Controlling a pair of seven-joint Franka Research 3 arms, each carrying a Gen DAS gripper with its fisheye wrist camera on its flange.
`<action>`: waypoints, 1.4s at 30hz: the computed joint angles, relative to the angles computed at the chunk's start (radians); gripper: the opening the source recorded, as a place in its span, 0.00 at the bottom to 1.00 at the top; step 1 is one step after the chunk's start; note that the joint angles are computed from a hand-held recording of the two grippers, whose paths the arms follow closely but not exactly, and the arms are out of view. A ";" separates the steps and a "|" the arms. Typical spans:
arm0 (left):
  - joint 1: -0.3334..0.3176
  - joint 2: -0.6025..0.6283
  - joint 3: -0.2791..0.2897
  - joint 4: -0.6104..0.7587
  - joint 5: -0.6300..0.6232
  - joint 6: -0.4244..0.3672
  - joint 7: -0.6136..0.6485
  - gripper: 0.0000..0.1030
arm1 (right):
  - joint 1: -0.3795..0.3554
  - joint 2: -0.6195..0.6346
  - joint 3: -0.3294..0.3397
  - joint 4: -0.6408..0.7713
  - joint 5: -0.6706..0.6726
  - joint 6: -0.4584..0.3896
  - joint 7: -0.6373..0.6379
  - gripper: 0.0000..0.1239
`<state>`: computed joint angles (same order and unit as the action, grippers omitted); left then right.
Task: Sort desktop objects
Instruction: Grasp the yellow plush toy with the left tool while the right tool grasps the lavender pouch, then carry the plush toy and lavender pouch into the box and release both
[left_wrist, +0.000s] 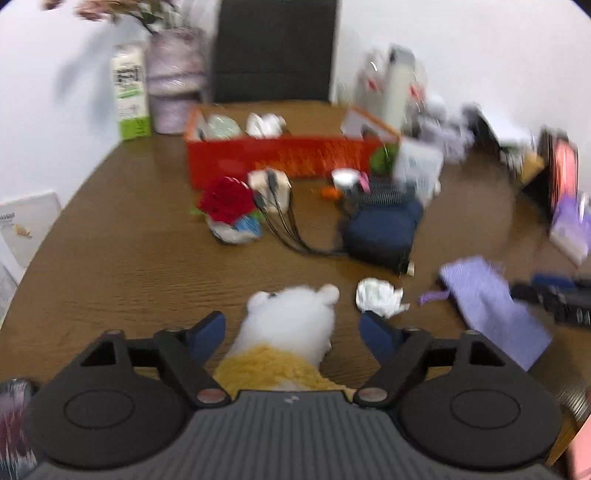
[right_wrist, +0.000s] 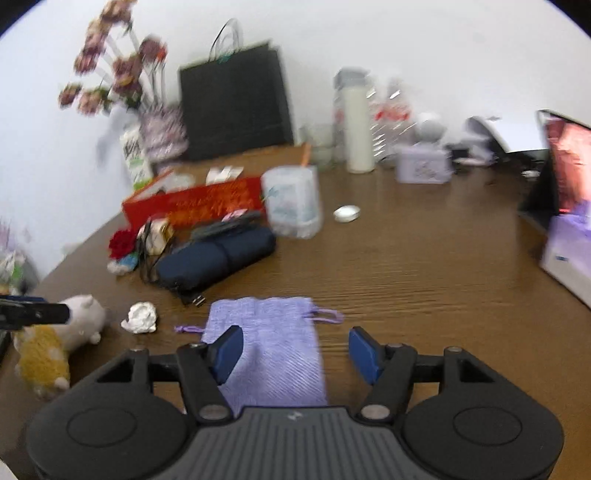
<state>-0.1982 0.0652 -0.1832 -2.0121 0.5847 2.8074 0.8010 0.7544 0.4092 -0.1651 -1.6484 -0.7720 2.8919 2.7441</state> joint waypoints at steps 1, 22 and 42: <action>0.000 0.013 -0.004 0.013 -0.004 -0.012 0.043 0.75 | -0.029 0.021 0.032 0.024 0.043 0.004 -0.055 0.49; 0.005 -0.057 -0.010 -0.107 -0.028 -0.037 -0.024 0.70 | 0.012 0.091 0.038 0.134 0.235 -0.129 -0.335 0.00; 0.041 0.001 0.031 0.049 0.184 0.124 -0.335 0.49 | 0.015 0.247 0.015 0.375 0.260 -0.220 -0.473 0.03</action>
<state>-0.1573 0.0657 -0.1519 -1.9627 0.7685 2.9316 0.4661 0.7690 0.6558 -0.1497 -1.2736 -0.5124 2.6718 2.2707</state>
